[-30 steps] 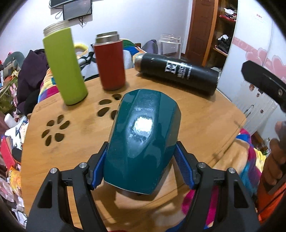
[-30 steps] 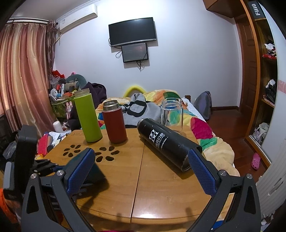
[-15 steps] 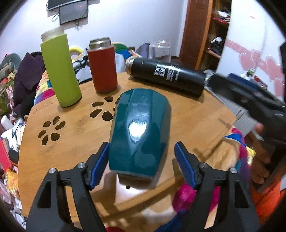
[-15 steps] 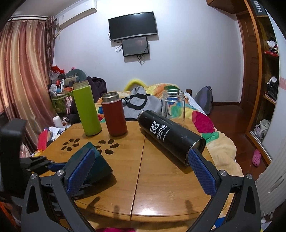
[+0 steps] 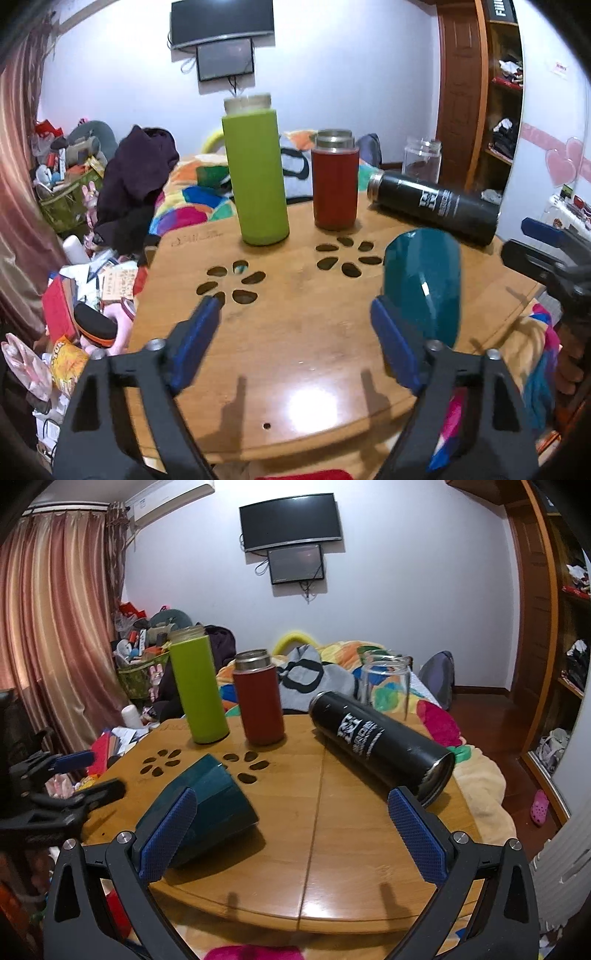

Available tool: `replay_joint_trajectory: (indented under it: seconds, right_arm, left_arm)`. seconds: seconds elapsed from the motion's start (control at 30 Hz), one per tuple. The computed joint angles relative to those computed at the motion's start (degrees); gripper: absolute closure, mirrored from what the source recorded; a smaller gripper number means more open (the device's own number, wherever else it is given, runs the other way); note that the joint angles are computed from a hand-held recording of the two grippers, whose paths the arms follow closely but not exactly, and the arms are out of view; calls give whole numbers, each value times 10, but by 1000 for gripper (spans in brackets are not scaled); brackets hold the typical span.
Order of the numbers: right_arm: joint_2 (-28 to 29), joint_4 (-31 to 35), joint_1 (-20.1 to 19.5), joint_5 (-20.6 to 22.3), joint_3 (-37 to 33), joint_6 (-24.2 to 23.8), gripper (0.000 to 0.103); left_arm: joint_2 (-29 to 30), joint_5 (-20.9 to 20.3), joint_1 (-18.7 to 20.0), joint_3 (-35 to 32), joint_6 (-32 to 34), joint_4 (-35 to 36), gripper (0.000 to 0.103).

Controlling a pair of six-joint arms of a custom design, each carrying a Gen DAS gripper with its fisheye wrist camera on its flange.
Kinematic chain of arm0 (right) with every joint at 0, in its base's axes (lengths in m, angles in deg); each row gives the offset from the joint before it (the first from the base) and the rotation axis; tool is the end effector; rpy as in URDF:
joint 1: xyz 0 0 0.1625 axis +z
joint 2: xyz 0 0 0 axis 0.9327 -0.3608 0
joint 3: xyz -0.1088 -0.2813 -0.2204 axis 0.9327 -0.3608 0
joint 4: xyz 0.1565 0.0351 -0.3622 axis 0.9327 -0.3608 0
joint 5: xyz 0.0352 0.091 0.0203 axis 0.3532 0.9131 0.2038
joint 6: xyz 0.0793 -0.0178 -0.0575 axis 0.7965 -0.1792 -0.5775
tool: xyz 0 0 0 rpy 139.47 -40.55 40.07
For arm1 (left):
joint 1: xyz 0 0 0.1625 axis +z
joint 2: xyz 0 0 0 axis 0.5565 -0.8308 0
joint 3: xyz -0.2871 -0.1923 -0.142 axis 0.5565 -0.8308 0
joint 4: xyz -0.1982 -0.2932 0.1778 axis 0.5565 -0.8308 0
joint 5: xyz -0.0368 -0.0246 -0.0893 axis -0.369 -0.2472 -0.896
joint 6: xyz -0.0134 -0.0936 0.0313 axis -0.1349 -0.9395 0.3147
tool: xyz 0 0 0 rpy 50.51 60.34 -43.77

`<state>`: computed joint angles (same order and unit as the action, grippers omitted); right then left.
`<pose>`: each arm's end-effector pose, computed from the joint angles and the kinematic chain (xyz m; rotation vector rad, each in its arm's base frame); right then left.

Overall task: Flip cup upside down
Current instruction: 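Lift the teal cup with the left tool and rotate it toward the right tool, then grasp the cup body with the right tool while the left tool holds it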

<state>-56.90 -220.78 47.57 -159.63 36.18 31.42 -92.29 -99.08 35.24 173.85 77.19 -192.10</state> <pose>0.3024 -0.4325 -0.0531 0.6378 -2.3155 1.1396 0.0079 -0.5159 0.2330 0.6998 2.2152 -0.9343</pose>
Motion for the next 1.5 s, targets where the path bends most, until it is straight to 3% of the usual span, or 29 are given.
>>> replay_joint_trajectory:
  seconds: [0.3, 0.9, 1.07, 1.17, 1.33, 1.5]
  right_arm:
    - [4, 36, -3, 41, 3, -1, 0]
    - [-4, 27, -38, 109, 32, -10, 0]
    - [-3, 38, -50, 117, 32, -7, 0]
    - [2, 52, -52, 124, 24, -13, 8]
    - [11, 105, -51, 127, 2, -20, 30]
    - [16, 130, -53, 136, -11, -24, 41]
  left_arm:
    - [14, -26, 12, 9, 6, 3, 29]
    - [14, -84, -4, 22, -9, 44, 31]
    - [1, -90, -1, 19, -13, 53, 57]
    - [-10, -95, -3, 14, -10, 60, 72]
    - [-10, -110, -14, 1, 0, 61, 85]
    - [9, -122, -22, -14, 10, 55, 92]
